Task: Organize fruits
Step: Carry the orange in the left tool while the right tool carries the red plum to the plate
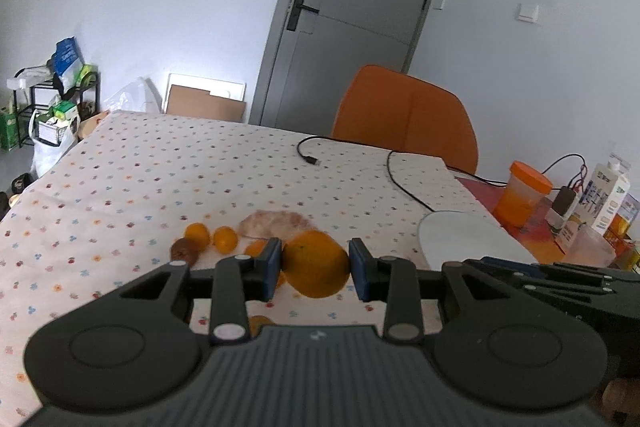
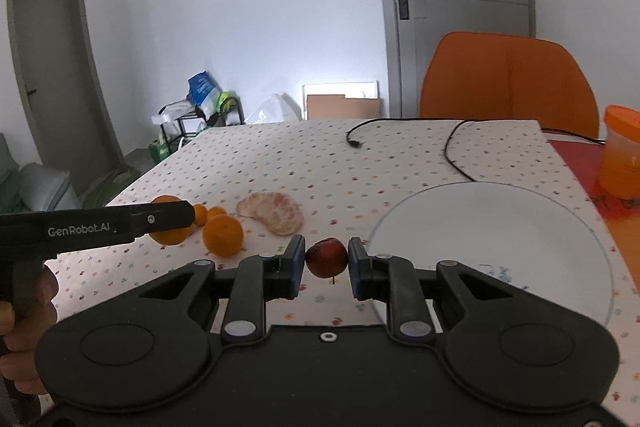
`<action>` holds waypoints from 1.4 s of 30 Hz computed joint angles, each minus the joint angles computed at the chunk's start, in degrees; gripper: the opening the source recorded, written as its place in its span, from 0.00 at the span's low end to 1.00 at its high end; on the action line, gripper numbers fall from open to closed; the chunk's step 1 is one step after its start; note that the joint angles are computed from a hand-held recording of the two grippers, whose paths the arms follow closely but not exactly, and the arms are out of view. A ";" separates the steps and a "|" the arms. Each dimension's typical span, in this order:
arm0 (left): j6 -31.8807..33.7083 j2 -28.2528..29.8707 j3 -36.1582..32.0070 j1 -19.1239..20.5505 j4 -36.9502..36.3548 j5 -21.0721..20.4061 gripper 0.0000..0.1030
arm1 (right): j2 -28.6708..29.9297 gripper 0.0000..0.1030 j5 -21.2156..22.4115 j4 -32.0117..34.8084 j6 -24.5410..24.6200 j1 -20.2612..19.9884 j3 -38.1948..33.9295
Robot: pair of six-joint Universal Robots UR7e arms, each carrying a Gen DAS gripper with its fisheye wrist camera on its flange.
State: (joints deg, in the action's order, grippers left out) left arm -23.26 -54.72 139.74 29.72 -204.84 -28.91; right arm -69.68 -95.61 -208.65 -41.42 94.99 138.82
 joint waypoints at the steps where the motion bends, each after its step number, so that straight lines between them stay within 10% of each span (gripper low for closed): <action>1: -0.01 0.21 -0.17 -0.27 0.14 -0.02 0.34 | -0.53 0.21 0.33 -0.07 0.04 -0.37 0.25; 42: 9.49 15.26 -16.35 1.31 2.65 -10.56 0.34 | -8.73 0.21 8.50 -3.08 2.42 -15.96 1.10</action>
